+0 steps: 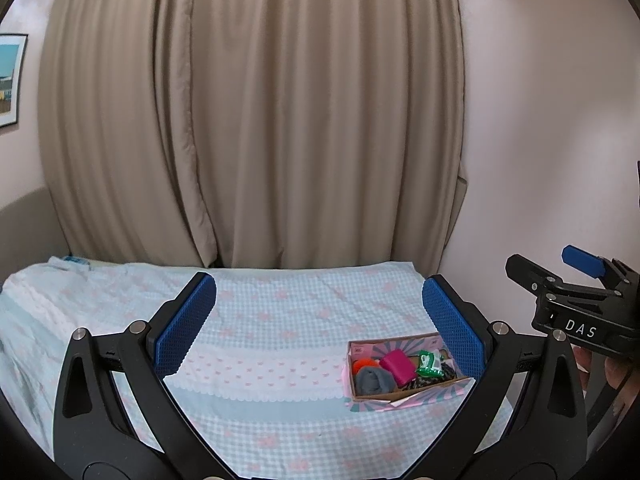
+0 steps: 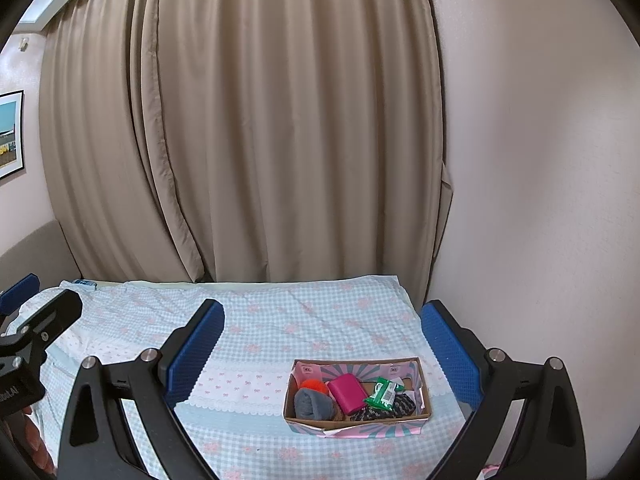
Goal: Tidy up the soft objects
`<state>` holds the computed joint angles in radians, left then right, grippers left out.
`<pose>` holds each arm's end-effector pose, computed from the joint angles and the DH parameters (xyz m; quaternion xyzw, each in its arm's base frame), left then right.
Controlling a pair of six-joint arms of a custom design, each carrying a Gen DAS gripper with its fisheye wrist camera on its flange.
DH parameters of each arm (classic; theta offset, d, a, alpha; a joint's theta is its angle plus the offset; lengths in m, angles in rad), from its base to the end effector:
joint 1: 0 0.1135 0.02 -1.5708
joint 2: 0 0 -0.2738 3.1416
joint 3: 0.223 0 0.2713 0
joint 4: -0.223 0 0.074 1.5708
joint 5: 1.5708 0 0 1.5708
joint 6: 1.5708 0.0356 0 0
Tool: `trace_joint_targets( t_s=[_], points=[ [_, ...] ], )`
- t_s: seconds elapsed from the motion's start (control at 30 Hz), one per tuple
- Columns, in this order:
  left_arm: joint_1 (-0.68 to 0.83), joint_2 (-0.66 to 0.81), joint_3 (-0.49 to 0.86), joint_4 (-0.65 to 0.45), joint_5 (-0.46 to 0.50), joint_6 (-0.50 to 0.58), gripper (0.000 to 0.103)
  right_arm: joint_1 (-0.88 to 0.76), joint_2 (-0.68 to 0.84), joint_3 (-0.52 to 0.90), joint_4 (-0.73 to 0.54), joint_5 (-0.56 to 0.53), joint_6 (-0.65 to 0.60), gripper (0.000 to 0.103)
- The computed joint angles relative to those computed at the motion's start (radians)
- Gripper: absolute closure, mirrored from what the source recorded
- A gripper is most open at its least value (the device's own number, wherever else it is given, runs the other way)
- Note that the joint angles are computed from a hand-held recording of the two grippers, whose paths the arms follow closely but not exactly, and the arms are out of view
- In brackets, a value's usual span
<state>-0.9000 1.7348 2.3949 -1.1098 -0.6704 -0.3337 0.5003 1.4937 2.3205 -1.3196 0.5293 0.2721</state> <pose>0.2216 -0.2437 0.5490 0.0555 0.8168 -0.0632 0.5707 0.2071 0.0927 0.5722 0.0391 0.8382 -0.0214 0.5435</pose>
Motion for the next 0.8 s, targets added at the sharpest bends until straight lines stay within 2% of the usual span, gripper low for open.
trace_joint_targets(
  t_s=[0.63,0.8],
  points=[
    [-0.013,0.002,-0.017,0.025,-0.053,0.022,0.0,-0.023,0.015,0.03,-0.016,-0.035,-0.009,0.005],
    [-0.012,-0.009,-0.033,0.045,-0.036,0.021,0.0,-0.024,0.017,0.033,-0.015,-0.034,-0.013,0.005]
  ],
)
